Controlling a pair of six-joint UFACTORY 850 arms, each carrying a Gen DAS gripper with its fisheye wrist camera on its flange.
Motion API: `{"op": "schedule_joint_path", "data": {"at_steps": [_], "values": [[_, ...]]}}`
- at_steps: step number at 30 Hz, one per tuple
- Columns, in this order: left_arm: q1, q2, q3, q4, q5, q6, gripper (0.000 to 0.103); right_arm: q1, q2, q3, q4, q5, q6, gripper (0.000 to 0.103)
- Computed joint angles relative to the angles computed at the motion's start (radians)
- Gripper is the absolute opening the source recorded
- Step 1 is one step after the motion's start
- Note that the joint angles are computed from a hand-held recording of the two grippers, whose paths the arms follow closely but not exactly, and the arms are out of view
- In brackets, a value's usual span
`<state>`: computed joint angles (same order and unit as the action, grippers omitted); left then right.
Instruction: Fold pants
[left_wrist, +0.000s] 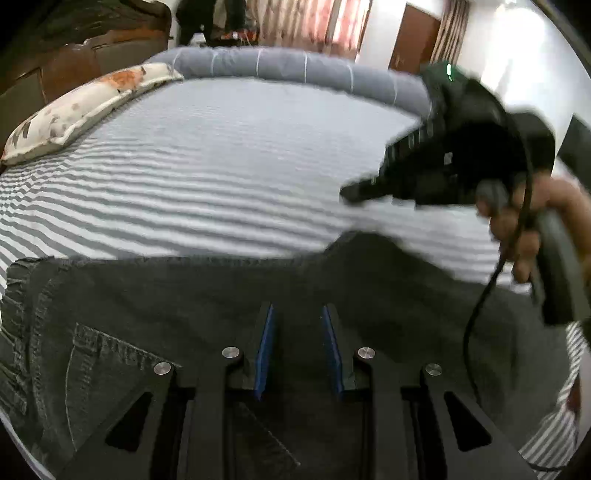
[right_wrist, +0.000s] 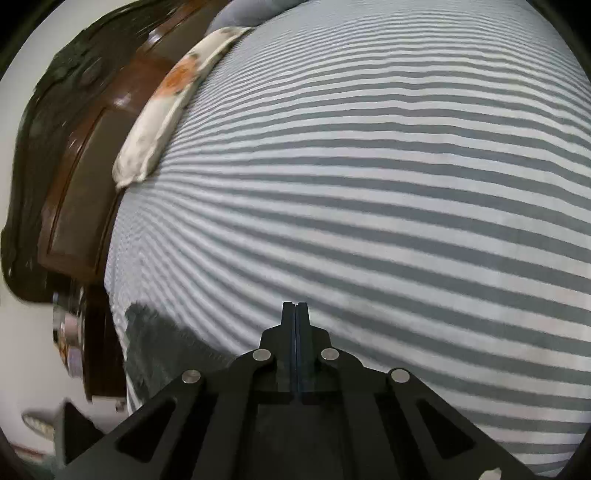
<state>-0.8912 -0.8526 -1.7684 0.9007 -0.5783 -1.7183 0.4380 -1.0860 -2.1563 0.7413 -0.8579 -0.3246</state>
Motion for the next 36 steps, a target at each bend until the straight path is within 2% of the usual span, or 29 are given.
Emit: {"op": "schedule_joint_path", "data": {"at_steps": [3,6,9,12,16,18,22,27,29,32,34,36], "values": [[0.011,-0.011,-0.009,-0.081,0.009,0.06,0.028,0.002,0.049,0.064,0.004,0.027,-0.038,0.005],[0.001,-0.008,-0.011,-0.034,-0.025,0.018,0.028,0.01,0.137,0.188,0.058,0.039,-0.137,0.005],[0.0,0.005,0.007,-0.013,-0.01,-0.011,0.028,0.031,0.198,0.285,0.03,0.055,-0.172,0.005],[-0.013,-0.002,-0.005,0.01,-0.033,0.003,0.028,0.055,0.214,0.331,-0.097,0.109,-0.091,0.005],[-0.011,-0.041,-0.053,-0.075,-0.056,0.116,0.031,0.066,0.211,0.365,-0.214,0.229,0.04,0.001],[-0.012,-0.042,-0.052,-0.068,-0.055,0.108,0.031,0.06,0.214,0.387,-0.175,0.275,0.04,0.001],[-0.019,-0.054,-0.064,-0.049,-0.077,0.114,0.032,0.049,0.243,0.437,-0.05,0.306,-0.005,0.002],[-0.017,-0.047,-0.049,-0.026,-0.064,0.088,0.034,0.012,0.401,0.641,0.16,0.372,-0.176,0.02],[-0.02,-0.047,-0.049,-0.017,-0.072,0.082,0.034,-0.028,0.489,0.755,0.234,0.393,-0.243,0.022],[-0.034,-0.059,-0.074,-0.024,-0.125,0.119,0.04,-0.086,0.599,0.901,0.323,0.422,-0.318,0.023],[-0.048,-0.067,-0.095,-0.041,-0.167,0.161,0.047,-0.14,0.687,1.02,0.365,0.449,-0.35,0.024],[-0.066,-0.081,-0.128,-0.066,-0.22,0.229,0.049,-0.212,0.771,1.141,0.432,0.457,-0.397,0.024]]}}
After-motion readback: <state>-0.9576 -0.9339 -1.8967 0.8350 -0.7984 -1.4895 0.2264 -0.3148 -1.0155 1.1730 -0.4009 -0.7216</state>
